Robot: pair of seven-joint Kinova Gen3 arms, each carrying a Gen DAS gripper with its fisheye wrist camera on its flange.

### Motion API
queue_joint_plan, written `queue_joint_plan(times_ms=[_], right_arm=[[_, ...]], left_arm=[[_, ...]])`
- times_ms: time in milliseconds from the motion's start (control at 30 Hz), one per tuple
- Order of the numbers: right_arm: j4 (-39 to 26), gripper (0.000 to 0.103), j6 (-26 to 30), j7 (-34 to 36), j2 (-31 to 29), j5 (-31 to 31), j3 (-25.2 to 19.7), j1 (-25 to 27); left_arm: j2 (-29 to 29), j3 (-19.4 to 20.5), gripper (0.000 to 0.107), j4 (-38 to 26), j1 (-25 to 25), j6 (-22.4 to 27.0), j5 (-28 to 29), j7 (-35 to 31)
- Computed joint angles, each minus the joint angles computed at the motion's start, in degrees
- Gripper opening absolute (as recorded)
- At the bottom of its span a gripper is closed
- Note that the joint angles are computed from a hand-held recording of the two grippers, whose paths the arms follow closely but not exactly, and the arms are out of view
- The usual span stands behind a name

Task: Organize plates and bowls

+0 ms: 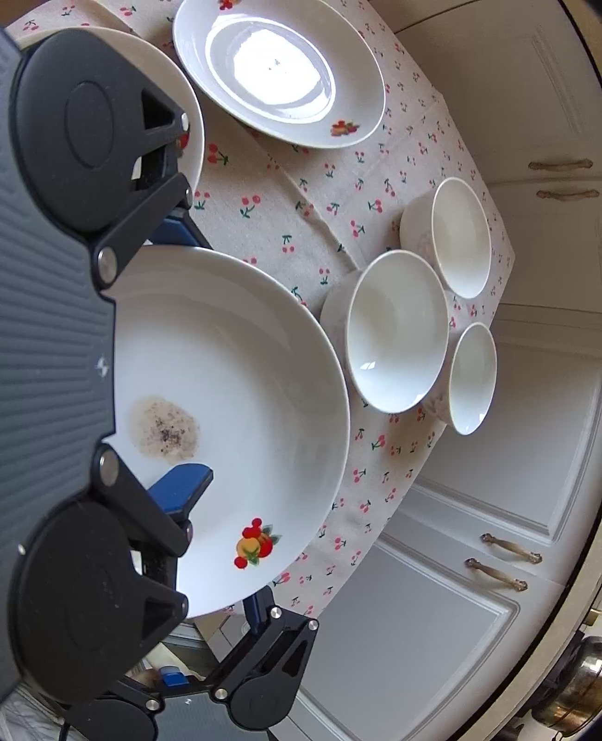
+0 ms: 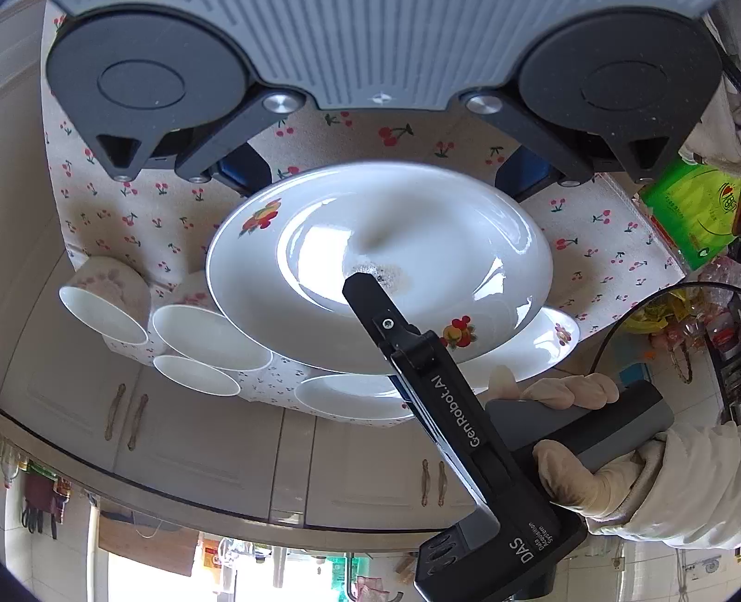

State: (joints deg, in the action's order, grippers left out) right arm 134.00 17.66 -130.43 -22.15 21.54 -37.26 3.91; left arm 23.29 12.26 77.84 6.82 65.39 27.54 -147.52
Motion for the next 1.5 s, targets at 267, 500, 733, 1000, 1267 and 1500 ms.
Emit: queue_joint_plan(times_ms=[267,500,733,1000,1267,1500], right_arm=[[-3.71,0.103,-1.99,1.27,5.79,2.28,0.20,-1.25],[-8.10,0.103,-1.89,-2.89,12.68,9.95,0.00,-3.36],[-12.49,0.103,1.03,-7.41,18.37,16.48,0.70,-7.10],[-15.72,0.103,4.71,-7.36,21.73,17.28,5.19,-13.17],[-17.16,0.103,6.42,-7.14,22.38,16.31,10.32,-19.04],[-17.47,0.103,6.75,-8.47,22.98,17.61,15.07,-24.01]], left_arm=[[-2.33,-1.44,0.091,1.71,-4.33,-0.63,2.52,-1.43],[-2.34,-2.70,0.091,2.27,-7.87,-1.05,4.13,-2.45],[-0.32,-3.03,0.091,1.61,-10.58,-0.62,5.09,-2.76],[2.72,-2.47,0.091,-0.29,-12.07,0.35,5.58,-2.70],[4.73,-2.19,0.091,-1.92,-11.96,0.89,4.54,-1.45],[5.76,-2.05,0.092,-3.34,-11.40,1.39,2.89,-0.18]])
